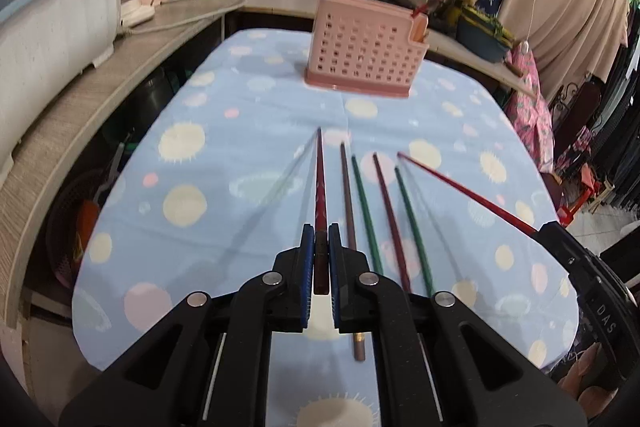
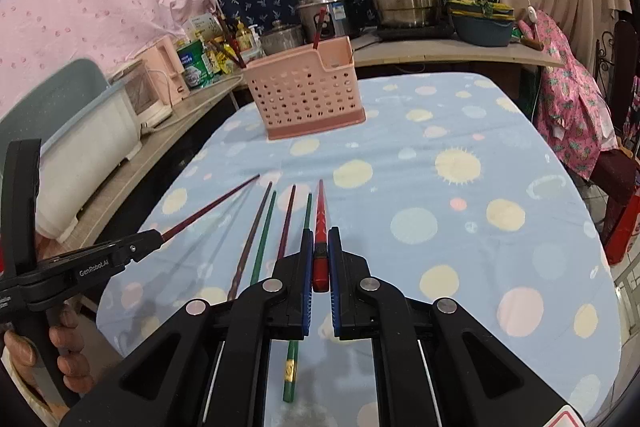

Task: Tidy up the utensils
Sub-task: 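Lift both chopsticks and carry them above the pink basket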

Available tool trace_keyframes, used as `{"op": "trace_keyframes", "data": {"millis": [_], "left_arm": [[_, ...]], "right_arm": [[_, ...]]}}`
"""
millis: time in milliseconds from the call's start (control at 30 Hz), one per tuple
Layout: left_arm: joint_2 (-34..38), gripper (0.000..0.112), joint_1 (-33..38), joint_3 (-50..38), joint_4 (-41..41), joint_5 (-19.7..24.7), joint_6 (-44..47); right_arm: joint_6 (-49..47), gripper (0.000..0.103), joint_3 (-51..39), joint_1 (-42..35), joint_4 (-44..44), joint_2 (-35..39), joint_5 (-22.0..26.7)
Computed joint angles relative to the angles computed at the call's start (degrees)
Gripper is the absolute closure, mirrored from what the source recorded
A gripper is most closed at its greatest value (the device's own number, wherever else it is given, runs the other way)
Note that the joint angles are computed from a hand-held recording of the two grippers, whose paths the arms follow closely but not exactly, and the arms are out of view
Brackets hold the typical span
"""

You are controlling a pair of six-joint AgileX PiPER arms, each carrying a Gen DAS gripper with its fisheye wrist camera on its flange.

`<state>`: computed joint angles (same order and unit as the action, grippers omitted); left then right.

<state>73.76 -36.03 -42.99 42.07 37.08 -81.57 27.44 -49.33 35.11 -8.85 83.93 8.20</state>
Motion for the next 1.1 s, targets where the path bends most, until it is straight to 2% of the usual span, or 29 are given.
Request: {"op": "trace_keyframes", "data": {"millis": [167,400,600,900,1100], "left_arm": [[-0.03,0.105,2.73,-5.42,0.36,1.36,3.96],[1.96,0.105,6.27,-13.20,1.60,1.99,7.55],[5.38,0.105,11.40,-20.91,-2.34,0.91,14.56],[11.25,0.105,16.74,-36.23,-8.35,1.49,25.54],[17.16,0.105,18.39,-51.56,-9.24,5.01,31.04]], "right_arm": [[-8.62,0.096,-5.38,-2.46,7.80,0.79,0.00],[-12.26,0.096,-14.22,-4.51,10.36,4.60,0.70],[-23.20,0.096,-23.49,-6.43,21.89,8.86,3.85],[-22.86,0.096,-40.54,-6.43,19.77,15.74,7.99],[-21.29,0.096,-60.43,-6.92,18.27,24.99,14.35]]}}
